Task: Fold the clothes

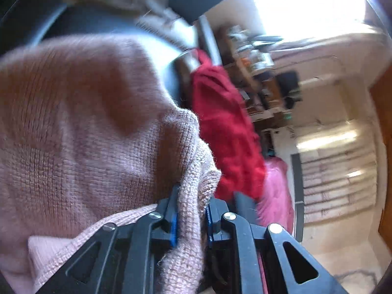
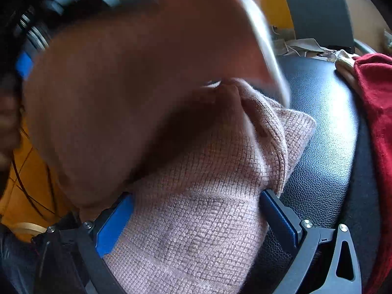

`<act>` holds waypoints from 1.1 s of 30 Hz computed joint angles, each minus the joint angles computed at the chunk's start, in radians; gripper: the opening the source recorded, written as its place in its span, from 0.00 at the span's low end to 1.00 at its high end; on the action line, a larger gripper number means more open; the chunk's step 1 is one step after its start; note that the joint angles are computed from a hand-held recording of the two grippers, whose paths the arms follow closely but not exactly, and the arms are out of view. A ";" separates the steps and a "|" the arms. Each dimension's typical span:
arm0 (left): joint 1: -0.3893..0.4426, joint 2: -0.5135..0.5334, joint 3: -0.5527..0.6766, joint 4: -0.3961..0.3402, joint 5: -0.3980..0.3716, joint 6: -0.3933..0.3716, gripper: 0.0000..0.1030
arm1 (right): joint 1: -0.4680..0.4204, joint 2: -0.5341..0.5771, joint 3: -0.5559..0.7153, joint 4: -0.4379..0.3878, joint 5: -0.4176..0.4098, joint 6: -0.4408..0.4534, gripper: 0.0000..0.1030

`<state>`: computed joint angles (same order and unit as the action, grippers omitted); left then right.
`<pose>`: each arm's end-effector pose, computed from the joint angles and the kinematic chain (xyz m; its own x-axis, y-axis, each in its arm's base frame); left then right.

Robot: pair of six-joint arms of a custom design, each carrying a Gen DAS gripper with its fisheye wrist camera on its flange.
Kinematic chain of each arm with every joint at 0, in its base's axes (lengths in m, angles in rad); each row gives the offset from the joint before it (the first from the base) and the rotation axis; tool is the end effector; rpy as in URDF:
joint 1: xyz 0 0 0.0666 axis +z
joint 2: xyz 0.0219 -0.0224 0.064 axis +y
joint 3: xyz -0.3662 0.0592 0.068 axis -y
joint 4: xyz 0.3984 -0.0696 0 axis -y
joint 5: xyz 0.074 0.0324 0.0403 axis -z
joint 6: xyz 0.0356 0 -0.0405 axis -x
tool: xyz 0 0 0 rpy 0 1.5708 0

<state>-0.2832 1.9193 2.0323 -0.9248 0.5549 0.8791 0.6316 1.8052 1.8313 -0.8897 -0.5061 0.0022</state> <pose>0.6460 -0.2079 0.4207 -0.8954 -0.4212 -0.1446 -0.1630 0.6121 -0.7738 0.5062 0.3912 0.4013 -0.6118 -0.4500 -0.6505 -0.7720 0.5190 0.3671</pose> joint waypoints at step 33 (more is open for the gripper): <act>0.153 -0.486 -0.638 0.200 -0.103 -0.245 0.33 | 0.185 0.089 0.506 -0.478 0.286 0.235 0.93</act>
<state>-0.1298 1.4335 1.3947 -0.7250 0.4522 0.6338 0.8165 1.8937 2.3369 -1.3674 -0.2204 0.2368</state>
